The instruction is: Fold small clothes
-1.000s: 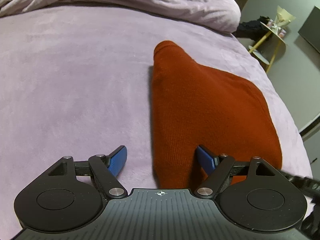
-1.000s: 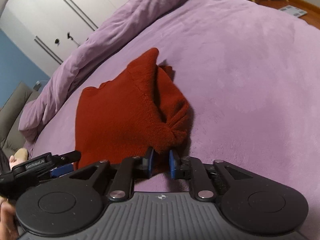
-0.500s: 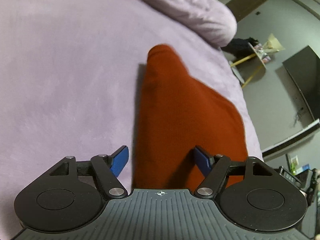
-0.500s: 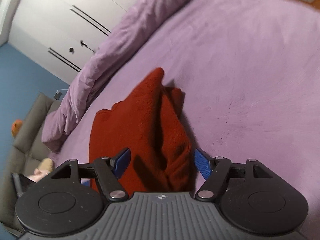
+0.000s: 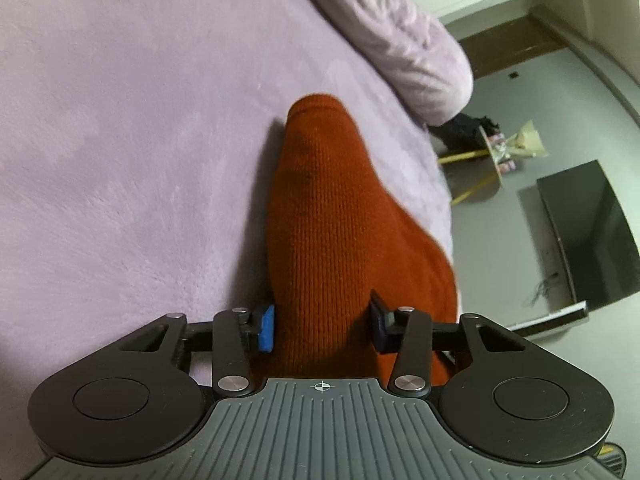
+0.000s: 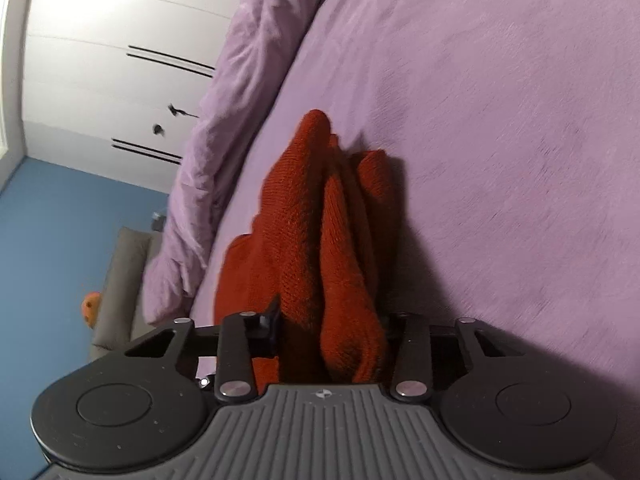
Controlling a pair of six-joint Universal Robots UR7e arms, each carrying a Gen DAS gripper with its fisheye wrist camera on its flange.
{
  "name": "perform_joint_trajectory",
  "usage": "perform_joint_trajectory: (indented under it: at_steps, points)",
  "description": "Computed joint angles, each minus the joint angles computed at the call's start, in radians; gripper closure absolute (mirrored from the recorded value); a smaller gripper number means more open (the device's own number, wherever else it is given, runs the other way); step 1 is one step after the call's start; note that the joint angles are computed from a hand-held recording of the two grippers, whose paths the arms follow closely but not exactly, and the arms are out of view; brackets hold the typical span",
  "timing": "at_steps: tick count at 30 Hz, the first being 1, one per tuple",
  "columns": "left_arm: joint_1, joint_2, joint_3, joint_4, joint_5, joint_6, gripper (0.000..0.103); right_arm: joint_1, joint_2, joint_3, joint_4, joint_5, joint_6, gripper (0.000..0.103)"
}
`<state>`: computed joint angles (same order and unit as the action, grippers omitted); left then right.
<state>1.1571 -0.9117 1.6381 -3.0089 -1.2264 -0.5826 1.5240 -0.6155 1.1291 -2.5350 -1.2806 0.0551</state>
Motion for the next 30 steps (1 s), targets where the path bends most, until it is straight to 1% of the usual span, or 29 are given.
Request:
perform_joint_trajectory:
  at_steps: [2, 3, 4, 5, 7, 9, 10, 12, 13, 14, 16, 19, 20, 21, 22, 23, 24, 25, 26, 27, 28, 30]
  points:
    - [-0.02, -0.038, 0.028, 0.003, 0.032, 0.017, 0.057, -0.001, -0.013, 0.029, -0.007, 0.033, 0.022, 0.067]
    - [-0.028, -0.068, 0.053, 0.006, 0.041, 0.017, 0.057, 0.0, -0.021, 0.048, -0.003, 0.057, 0.037, 0.067]
    - [-0.039, -0.1, 0.077, 0.024, 0.053, 0.014, 0.057, 0.003, -0.025, 0.061, 0.002, 0.066, 0.039, 0.068]
    - [-0.056, -0.14, 0.109, 0.053, 0.082, 0.017, 0.057, 0.01, -0.034, 0.082, 0.013, 0.07, 0.028, 0.068]
    - [-0.094, -0.221, 0.171, 0.141, 0.167, 0.012, 0.056, 0.021, -0.049, 0.121, 0.039, 0.092, 0.011, 0.068]
    - [-0.128, -0.302, 0.234, 0.26, 0.254, -0.043, 0.054, 0.038, -0.059, 0.152, 0.095, 0.089, -0.027, 0.068]
    - [-0.14, -0.329, 0.253, 0.316, 0.296, -0.076, 0.051, 0.048, -0.065, 0.17, 0.112, 0.074, -0.044, 0.067]
    - [-0.168, -0.38, 0.288, 0.432, 0.39, -0.14, 0.052, 0.077, -0.084, 0.227, 0.086, 0.003, -0.092, 0.062]
    - [-0.179, -0.398, 0.302, 0.449, 0.415, -0.144, 0.051, 0.089, -0.095, 0.254, 0.062, -0.03, -0.09, 0.057]
    - [-0.193, -0.419, 0.319, 0.454, 0.445, -0.146, 0.048, 0.104, -0.106, 0.273, 0.043, -0.081, -0.078, 0.053]
    - [-0.217, -0.438, 0.32, 0.488, 0.51, -0.16, 0.048, 0.136, -0.131, 0.299, 0.0, -0.186, -0.078, 0.053]
    - [-0.235, -0.409, 0.311, 0.428, 0.586, -0.108, 0.043, 0.211, -0.157, 0.349, -0.204, -0.417, -0.122, 0.053]
    - [-0.235, -0.389, 0.3, 0.406, 0.596, -0.096, 0.042, 0.238, -0.151, 0.356, -0.289, -0.484, -0.139, 0.055]
    - [-0.231, -0.362, 0.278, 0.39, 0.598, -0.088, 0.041, 0.254, -0.146, 0.365, -0.339, -0.508, -0.156, 0.058]
    - [-0.226, -0.328, 0.258, 0.36, 0.604, -0.072, 0.04, 0.267, -0.136, 0.357, -0.351, -0.504, -0.17, 0.069]
    - [-0.22, -0.295, 0.235, 0.352, 0.618, -0.073, 0.04, 0.278, -0.12, 0.333, -0.322, -0.476, -0.179, 0.08]
    - [-0.216, -0.261, 0.206, 0.362, 0.64, -0.083, 0.04, 0.287, -0.099, 0.303, -0.277, -0.454, -0.187, 0.084]
    - [-0.213, -0.232, 0.194, 0.332, 0.662, -0.055, 0.039, 0.296, -0.073, 0.271, -0.244, -0.441, -0.195, 0.086]
    - [-0.209, -0.192, 0.174, 0.287, 0.691, 0.001, 0.039, 0.307, -0.033, 0.227, -0.219, -0.444, -0.206, 0.087]
    - [-0.206, -0.161, 0.154, 0.268, 0.722, 0.033, 0.038, 0.318, 0.005, 0.194, -0.227, -0.463, -0.224, 0.088]
    - [-0.201, -0.123, 0.133, 0.231, 0.755, 0.084, 0.035, 0.326, 0.046, 0.162, -0.254, -0.48, -0.251, 0.088]
    - [-0.19, -0.054, 0.099, 0.133, 0.808, 0.2, 0.032, 0.334, 0.111, 0.101, -0.273, -0.538, -0.288, 0.089]
